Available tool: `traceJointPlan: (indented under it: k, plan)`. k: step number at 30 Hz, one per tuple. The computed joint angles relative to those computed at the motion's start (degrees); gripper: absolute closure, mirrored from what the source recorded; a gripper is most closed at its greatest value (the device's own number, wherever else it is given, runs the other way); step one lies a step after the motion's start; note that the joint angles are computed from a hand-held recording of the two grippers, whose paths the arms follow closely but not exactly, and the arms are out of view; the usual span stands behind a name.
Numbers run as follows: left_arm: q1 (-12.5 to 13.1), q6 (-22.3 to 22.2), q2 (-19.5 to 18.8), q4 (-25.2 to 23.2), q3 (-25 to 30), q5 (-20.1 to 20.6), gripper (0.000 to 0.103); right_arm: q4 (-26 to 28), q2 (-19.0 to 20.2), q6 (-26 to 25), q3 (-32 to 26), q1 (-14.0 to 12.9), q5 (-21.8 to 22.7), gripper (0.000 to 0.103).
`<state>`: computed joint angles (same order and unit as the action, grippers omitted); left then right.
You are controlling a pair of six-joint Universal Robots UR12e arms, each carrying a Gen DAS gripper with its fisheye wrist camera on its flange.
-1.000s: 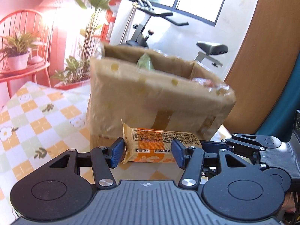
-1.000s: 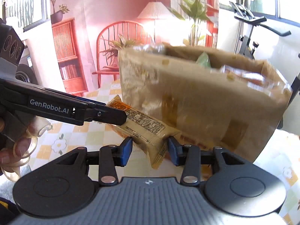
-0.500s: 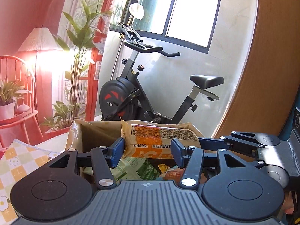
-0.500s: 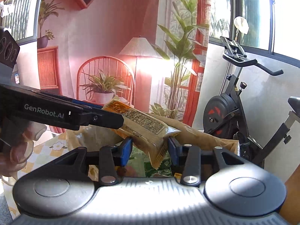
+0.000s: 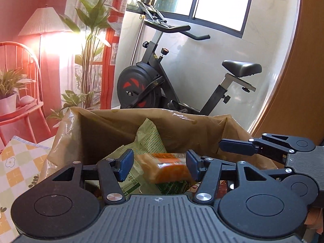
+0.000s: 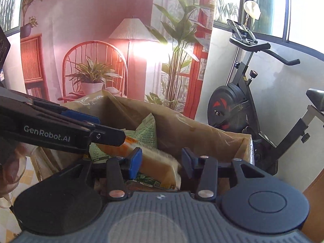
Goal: Organize snacks
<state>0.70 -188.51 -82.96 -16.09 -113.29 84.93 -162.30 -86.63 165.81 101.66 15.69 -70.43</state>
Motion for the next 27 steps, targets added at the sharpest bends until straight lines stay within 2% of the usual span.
traceJointPlan:
  k: [4, 7, 13, 20, 27]
  plan:
    - [-1.0, 1.9, 1.0, 1.5, -0.3, 4.2, 0.026, -1.3, -0.8, 1.2, 0.4, 0.5, -2.4, 0.033]
    - [-1.9, 3.0, 1.9, 2.6, -0.5, 7.5, 0.019, -2.2, -1.7, 3.1, 0.9, 0.7, -3.8, 0.023]
    - [-3.9, 4.6, 4.1, 1.4, -0.5, 13.9, 0.018, -5.1, -4.2, 8.1, 2.3, 0.7, -6.3, 0.010]
    - [-6.8, 6.6, 6.9, 1.4, -1.1, 20.0, 0.013, -7.5, -8.4, 13.9, 4.5, 1.5, -10.6, 0.002]
    - [-9.2, 5.8, 11.0, 2.6, -3.0, 24.7, 0.011, -4.1, -13.6, 15.2, 6.5, 2.8, -13.2, 0.002]
